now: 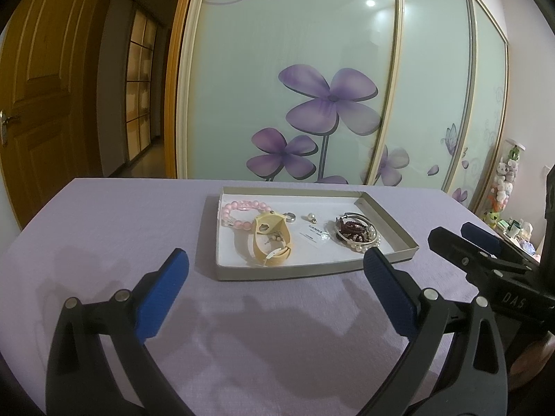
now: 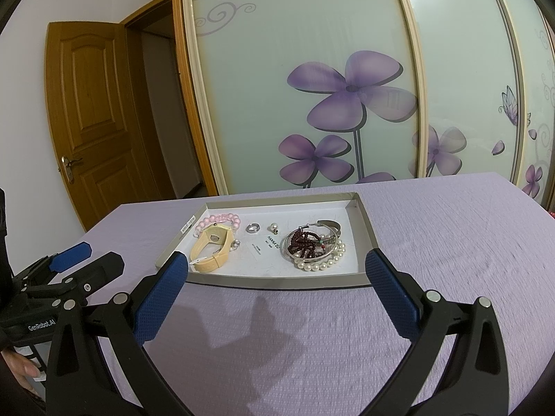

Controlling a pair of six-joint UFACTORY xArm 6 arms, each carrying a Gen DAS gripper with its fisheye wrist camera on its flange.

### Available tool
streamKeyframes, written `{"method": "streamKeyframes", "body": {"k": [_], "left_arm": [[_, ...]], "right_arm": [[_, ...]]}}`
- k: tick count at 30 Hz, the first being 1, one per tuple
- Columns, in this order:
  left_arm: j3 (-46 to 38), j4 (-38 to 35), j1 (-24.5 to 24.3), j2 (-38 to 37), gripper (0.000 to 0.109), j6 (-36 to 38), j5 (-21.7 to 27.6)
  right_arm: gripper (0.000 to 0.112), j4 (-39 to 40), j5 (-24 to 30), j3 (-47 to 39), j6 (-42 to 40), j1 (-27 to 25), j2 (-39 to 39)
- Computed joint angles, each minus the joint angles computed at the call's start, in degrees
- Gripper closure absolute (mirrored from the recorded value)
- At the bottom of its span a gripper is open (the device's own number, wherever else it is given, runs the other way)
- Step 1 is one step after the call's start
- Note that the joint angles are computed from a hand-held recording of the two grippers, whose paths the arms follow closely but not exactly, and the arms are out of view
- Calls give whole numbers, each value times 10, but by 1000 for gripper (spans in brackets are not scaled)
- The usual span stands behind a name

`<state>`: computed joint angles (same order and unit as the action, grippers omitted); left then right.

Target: Organize jewelry

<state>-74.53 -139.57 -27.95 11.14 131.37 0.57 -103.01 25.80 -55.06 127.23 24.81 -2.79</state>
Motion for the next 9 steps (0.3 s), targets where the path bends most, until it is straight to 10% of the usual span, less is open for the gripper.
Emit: {"method": "streamKeyframes", "body": {"k": [9], "left_arm": [[-3, 29, 0, 6, 8, -34, -2]], "right_arm": [[11, 1, -1, 0, -1, 0, 0]]}}
